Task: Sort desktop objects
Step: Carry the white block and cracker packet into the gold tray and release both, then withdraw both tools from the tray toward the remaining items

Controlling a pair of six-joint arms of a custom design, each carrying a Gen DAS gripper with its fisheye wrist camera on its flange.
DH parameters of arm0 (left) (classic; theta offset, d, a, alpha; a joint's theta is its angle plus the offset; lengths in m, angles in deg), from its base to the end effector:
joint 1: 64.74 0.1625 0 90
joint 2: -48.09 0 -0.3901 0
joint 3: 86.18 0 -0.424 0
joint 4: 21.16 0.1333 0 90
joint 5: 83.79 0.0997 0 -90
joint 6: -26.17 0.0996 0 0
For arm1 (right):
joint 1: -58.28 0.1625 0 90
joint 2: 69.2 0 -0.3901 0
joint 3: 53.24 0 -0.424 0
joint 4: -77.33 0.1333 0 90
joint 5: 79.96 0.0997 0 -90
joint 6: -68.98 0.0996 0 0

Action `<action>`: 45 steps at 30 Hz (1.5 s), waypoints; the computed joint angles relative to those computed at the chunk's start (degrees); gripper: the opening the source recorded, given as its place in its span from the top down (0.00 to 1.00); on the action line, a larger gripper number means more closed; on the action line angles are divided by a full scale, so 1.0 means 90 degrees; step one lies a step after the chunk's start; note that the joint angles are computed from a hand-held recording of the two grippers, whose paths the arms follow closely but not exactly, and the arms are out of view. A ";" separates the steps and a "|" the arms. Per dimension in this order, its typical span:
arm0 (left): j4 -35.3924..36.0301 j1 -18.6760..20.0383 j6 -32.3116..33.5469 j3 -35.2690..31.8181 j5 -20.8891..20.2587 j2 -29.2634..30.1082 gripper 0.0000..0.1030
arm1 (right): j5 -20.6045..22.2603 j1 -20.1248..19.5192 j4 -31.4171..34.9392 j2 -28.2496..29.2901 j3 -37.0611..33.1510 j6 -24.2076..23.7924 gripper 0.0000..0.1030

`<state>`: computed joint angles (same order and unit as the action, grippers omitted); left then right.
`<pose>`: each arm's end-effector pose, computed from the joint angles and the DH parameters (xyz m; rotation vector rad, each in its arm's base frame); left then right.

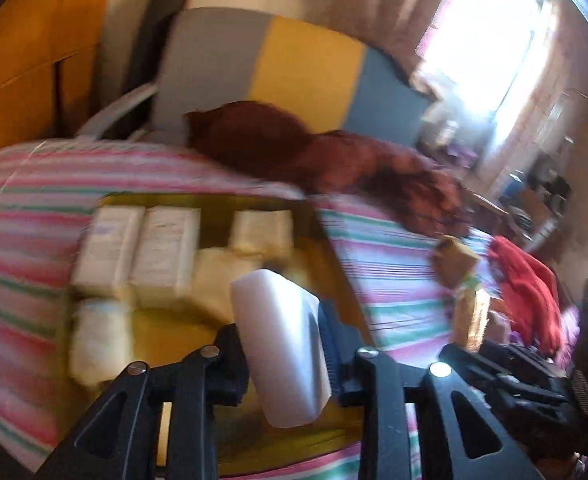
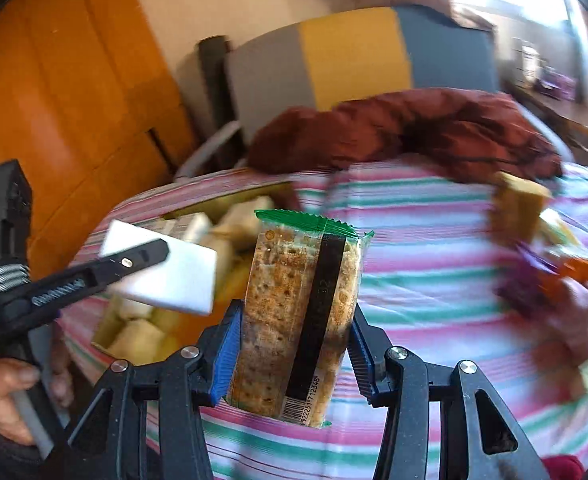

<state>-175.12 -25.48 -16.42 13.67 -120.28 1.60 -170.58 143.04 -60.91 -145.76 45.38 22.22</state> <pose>-0.3532 -0.5642 0.0653 0.0592 2.4257 -1.0431 0.0753 -0.6265 0.3373 1.0148 -2.6873 0.5935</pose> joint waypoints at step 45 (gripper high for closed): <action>0.3467 -0.0445 -0.2379 0.0291 0.1038 -0.0439 0.45 | -0.0584 0.0182 -0.0834 -0.0108 0.0892 -0.0734 0.12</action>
